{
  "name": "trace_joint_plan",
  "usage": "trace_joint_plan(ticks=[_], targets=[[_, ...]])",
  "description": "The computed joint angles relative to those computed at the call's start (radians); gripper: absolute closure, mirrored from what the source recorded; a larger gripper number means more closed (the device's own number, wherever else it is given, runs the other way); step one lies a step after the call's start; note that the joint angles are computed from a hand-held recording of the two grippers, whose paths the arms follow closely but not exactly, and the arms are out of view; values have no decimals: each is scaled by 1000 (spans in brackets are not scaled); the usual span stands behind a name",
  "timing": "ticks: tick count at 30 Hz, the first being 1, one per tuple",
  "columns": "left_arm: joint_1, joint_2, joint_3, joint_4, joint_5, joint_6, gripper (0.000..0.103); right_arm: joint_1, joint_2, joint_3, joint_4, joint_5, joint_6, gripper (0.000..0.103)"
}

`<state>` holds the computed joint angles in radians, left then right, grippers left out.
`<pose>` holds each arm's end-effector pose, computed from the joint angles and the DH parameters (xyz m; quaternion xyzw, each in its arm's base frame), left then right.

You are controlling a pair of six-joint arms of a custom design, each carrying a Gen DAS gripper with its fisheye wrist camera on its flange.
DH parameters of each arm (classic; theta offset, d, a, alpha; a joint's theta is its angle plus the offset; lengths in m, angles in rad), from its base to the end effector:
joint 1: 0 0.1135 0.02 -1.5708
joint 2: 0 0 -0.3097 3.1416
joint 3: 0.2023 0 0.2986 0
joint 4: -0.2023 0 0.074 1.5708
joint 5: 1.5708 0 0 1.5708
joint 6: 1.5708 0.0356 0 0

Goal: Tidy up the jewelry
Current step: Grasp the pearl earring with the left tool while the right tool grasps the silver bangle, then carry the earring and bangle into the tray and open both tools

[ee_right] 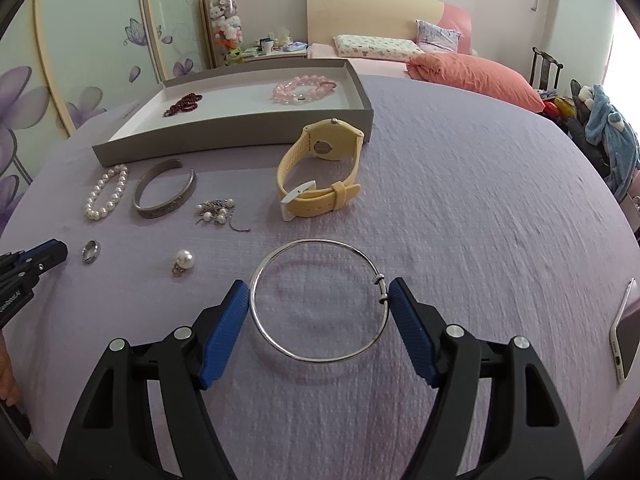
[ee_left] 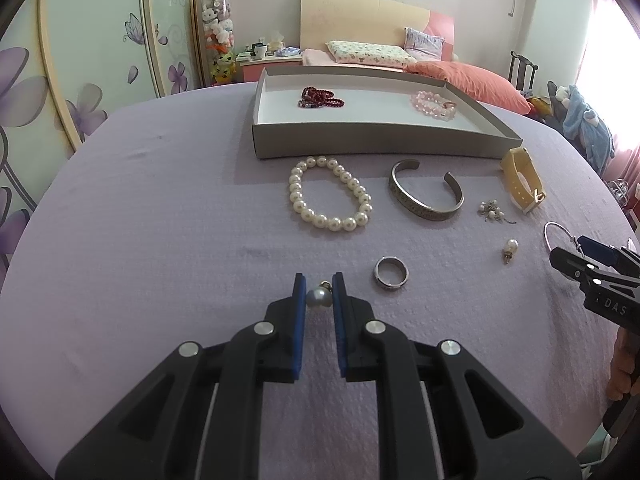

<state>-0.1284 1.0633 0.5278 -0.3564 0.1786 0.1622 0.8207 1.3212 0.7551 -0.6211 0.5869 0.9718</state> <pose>0.2175 -0.0345 0.2016 0.1654 0.9250 -0.0785 0.3330 0.1926 0.1778 0.2112 0.1259 0.9329 -0.0348 0.3357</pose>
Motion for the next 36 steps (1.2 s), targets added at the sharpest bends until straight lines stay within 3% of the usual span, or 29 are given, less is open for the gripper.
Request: trace_joint_plan(ticks=[13, 16, 17, 30, 36], targets=[[-15, -19, -2, -17, -1, -1, 89, -25, 37, 26, -34, -54, -49, 30], [-16, -17, -1, -18, -2, -2, 89, -47, 12, -4, 0, -80, -67, 23], [-16, -16, -1, -17, -3, -2, 89, -43, 6, -9, 5, -76, -78, 32], [36, -45, -4, -12, 60, -14, 89, 6, -46, -31, 14, 1, 17, 32], [63, -64, 3, -12, 100, -25, 89, 49, -87, -24, 12, 101, 38, 32]])
